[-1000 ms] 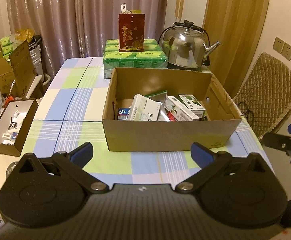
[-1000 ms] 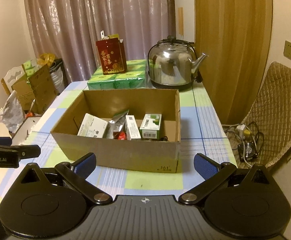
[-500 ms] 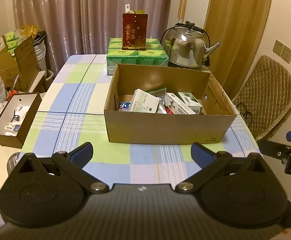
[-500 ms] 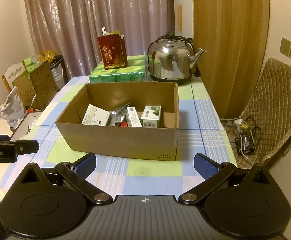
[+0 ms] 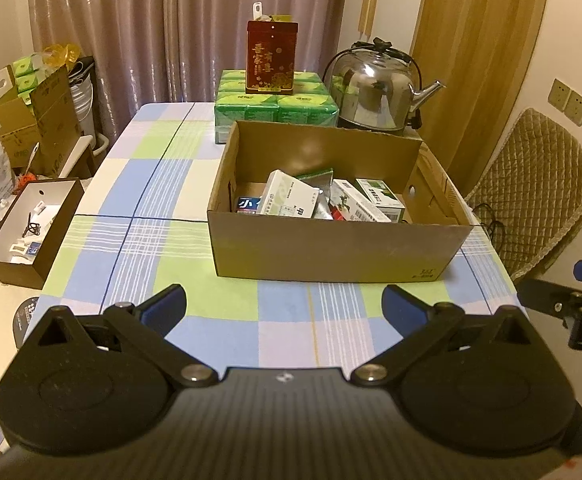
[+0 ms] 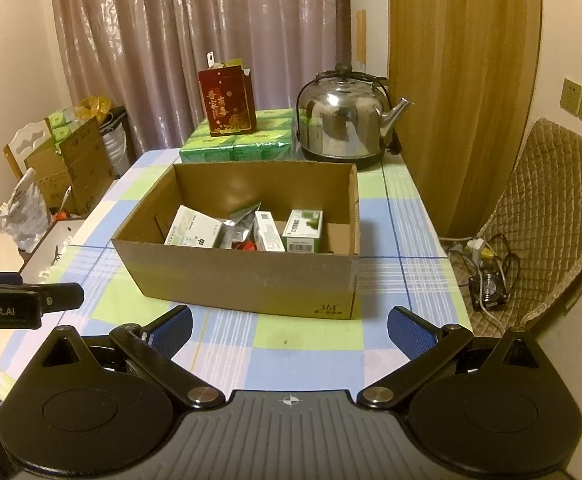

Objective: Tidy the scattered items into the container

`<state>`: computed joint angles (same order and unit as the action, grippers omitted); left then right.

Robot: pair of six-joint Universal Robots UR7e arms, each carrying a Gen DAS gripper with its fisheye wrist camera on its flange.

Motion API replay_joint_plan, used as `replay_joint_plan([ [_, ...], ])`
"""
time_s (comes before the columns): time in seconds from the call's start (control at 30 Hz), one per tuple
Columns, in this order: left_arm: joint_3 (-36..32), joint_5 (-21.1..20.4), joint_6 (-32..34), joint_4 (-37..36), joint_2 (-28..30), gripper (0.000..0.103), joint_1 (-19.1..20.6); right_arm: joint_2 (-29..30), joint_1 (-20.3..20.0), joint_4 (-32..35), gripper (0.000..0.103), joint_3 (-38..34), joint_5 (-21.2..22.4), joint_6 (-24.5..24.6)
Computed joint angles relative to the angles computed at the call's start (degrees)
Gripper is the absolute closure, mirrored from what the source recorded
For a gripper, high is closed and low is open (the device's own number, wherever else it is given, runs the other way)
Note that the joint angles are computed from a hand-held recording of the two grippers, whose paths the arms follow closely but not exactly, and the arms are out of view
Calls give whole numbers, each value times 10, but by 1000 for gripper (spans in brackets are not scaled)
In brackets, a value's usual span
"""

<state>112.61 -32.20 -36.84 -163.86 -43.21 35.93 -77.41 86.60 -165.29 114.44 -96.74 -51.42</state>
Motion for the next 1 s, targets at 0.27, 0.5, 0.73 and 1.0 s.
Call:
replay_joint_plan([
  [0.27,2,8,5,-6,-1,1,-5,1,6,-10,2,4,-5,-3],
  [0.5,4,7,0,-2,-1,1,-4,4,7,-9,2,2,-10,1],
  [0.73,2,6,-6,5,1,1,-3,7,5,-8,2,-1,-13,3],
  [1.0,-1,2,-9,8,7,1,0,9,3,-9,2,-2,-14,4],
])
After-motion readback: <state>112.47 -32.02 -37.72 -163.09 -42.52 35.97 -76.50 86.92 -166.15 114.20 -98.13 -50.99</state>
